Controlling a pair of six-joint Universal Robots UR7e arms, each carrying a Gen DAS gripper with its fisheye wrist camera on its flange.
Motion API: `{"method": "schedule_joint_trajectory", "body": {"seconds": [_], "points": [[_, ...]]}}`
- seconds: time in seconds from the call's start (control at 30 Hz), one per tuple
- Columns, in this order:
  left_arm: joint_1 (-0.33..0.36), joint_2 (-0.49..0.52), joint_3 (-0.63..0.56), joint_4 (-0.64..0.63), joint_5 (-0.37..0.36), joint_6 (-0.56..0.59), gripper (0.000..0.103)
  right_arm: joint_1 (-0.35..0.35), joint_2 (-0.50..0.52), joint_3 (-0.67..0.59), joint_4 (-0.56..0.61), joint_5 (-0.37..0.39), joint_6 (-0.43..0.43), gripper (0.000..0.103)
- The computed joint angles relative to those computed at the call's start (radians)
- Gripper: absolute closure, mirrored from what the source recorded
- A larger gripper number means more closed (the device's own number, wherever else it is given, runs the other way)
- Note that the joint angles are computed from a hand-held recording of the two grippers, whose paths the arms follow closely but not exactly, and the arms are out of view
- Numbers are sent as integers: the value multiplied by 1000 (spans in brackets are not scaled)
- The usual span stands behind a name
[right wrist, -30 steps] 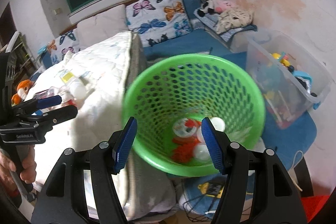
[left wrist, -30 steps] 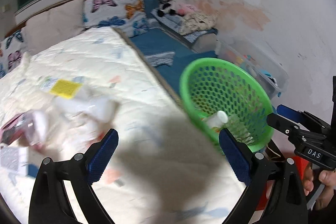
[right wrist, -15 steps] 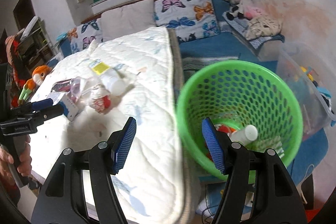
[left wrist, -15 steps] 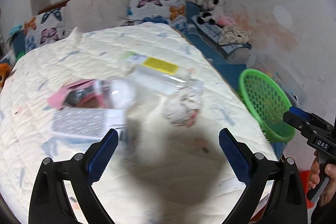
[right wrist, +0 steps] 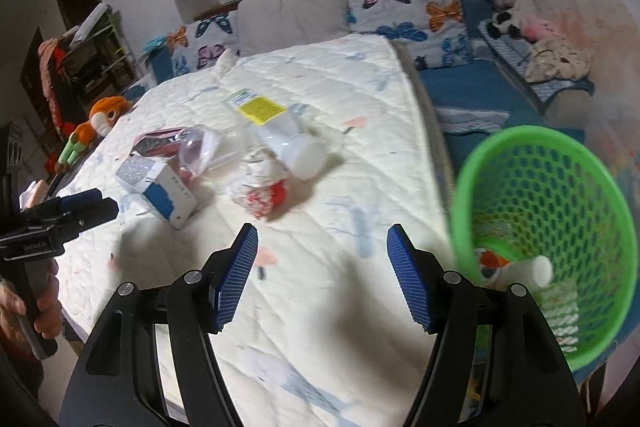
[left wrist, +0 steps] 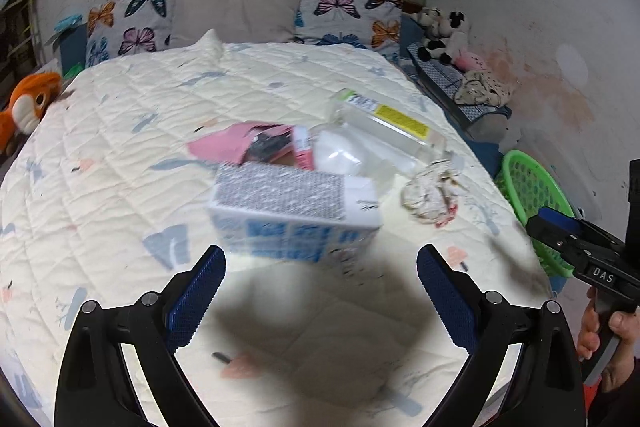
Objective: Collect trash
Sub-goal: 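Reach the right gripper to the crumpled white tissue and grasp it, then carry the tissue to the green basket with the right gripper while the left grasps the white milk carton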
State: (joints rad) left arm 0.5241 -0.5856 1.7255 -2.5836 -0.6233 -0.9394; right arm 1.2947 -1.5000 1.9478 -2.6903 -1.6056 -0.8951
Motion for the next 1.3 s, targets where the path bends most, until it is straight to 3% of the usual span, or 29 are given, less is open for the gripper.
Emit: {"method": "schedule_joint_trajectory", "body": {"seconds": [0.3,0.63,0.87,1.1,1.3], "points": [[8,-48,86,-2,-3,-62,10,53,97,-13,-6,-22,29,36],[24,-68,101,-7,-6,-96,10,81,197,-69,-19,-40,102,38],[40,-70,76,-29,-36,-137,10,86,229,-95,-14,-49,131,54],[51,-43,-8,53,-48,-266,10,67,199,-73,-18,-21,98,57],[76,-35,-83,186,-72,-493,10,42,145,-44,-4,4,41,57]]}}
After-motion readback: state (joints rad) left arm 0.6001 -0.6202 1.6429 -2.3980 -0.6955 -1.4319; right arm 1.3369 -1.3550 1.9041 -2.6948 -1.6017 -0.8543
